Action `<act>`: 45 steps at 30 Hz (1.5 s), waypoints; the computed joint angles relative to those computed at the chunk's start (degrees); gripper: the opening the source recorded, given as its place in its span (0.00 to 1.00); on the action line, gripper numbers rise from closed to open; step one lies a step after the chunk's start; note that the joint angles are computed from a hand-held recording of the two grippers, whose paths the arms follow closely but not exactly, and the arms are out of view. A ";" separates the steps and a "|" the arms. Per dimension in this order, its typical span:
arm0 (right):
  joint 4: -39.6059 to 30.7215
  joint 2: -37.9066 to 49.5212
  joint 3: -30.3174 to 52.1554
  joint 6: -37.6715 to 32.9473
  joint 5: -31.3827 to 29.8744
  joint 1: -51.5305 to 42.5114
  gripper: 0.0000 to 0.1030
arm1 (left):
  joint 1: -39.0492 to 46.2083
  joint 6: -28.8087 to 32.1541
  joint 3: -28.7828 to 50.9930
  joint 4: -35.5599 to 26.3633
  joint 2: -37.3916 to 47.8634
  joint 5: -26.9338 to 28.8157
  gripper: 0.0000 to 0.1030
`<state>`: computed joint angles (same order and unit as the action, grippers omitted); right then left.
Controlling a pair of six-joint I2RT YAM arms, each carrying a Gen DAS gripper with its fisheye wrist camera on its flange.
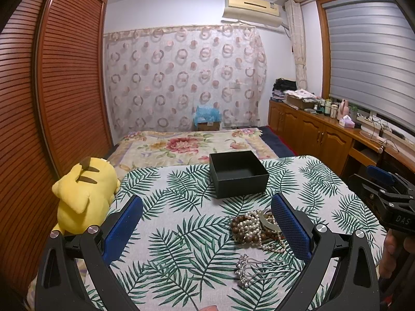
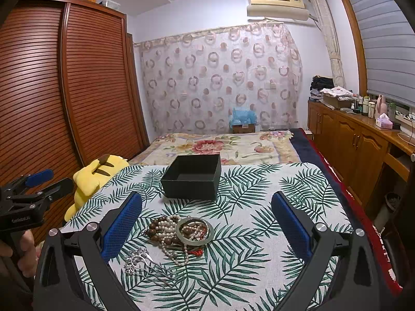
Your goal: Organize jewelry
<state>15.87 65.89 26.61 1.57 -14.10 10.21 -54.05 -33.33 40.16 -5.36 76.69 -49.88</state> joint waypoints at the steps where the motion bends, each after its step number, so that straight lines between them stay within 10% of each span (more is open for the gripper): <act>1: 0.02 -0.03 -0.03 0.00 0.00 0.00 0.98 | -0.03 0.03 0.12 -0.12 0.05 -0.10 0.93; 45: 1.01 0.37 -0.77 0.10 0.39 0.11 0.98 | -2.30 -1.85 3.11 -3.38 1.03 -1.35 0.93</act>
<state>16.88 66.25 25.83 1.67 -13.71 10.32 -56.35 -35.18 43.27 -8.74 77.71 -51.23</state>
